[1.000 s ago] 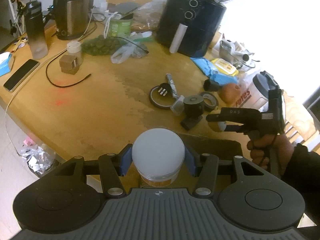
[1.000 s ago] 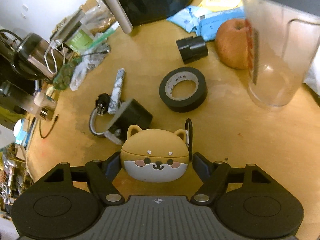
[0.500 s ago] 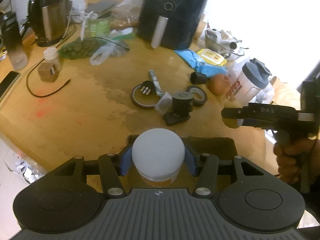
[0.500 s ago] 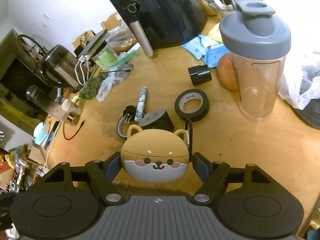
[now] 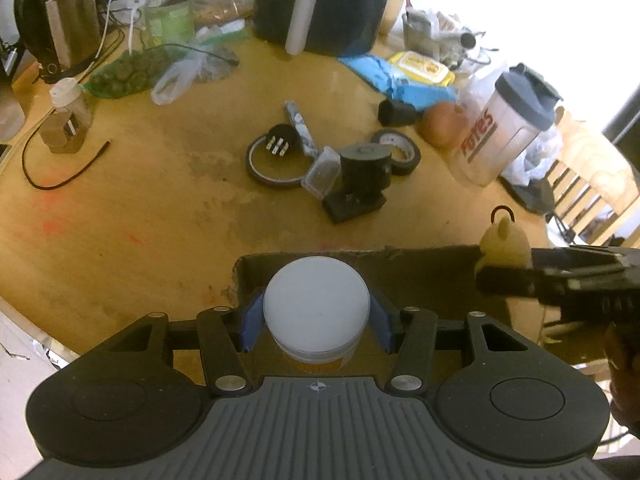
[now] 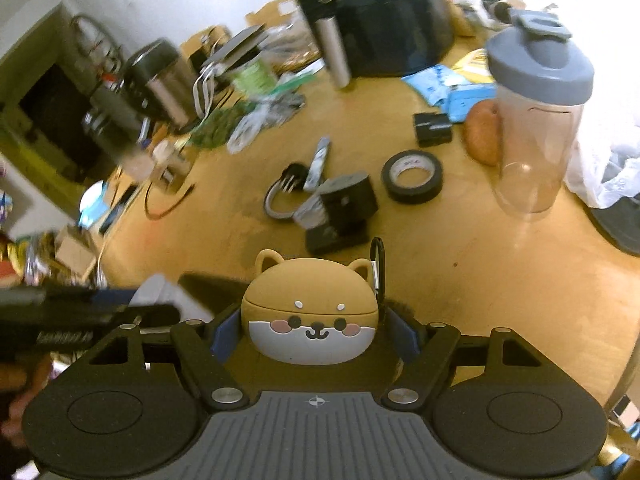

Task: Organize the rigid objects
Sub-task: 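Lower the dog figure into the box with right while left releases the jar inside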

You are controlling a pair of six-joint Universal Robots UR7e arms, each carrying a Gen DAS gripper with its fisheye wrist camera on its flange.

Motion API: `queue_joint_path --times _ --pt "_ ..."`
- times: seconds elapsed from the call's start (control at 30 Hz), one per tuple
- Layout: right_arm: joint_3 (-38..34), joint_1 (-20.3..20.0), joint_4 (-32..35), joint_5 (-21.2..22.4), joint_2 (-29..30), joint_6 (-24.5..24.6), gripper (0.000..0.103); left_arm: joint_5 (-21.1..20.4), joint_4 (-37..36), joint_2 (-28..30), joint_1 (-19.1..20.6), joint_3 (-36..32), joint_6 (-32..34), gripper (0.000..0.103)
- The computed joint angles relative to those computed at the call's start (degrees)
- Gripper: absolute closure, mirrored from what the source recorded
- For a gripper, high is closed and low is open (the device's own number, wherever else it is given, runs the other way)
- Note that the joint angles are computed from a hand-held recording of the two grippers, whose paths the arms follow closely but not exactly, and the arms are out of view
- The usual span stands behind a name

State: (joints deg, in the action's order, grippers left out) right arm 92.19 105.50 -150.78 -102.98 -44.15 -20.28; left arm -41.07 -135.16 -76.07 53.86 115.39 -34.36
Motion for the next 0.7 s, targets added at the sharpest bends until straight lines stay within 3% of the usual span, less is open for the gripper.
queue_joint_path --times 0.27,0.7 --pt "2.25 1.57 -0.77 -4.23 0.48 -5.59 0.025 -0.23 0.46 1.64 1.20 -0.80 3.26 0.050" --pt "-0.71 4.86 -0.24 -16.88 5.41 -18.83 0.024 2.09 3.74 3.58 2.07 -2.05 4.70 0.050"
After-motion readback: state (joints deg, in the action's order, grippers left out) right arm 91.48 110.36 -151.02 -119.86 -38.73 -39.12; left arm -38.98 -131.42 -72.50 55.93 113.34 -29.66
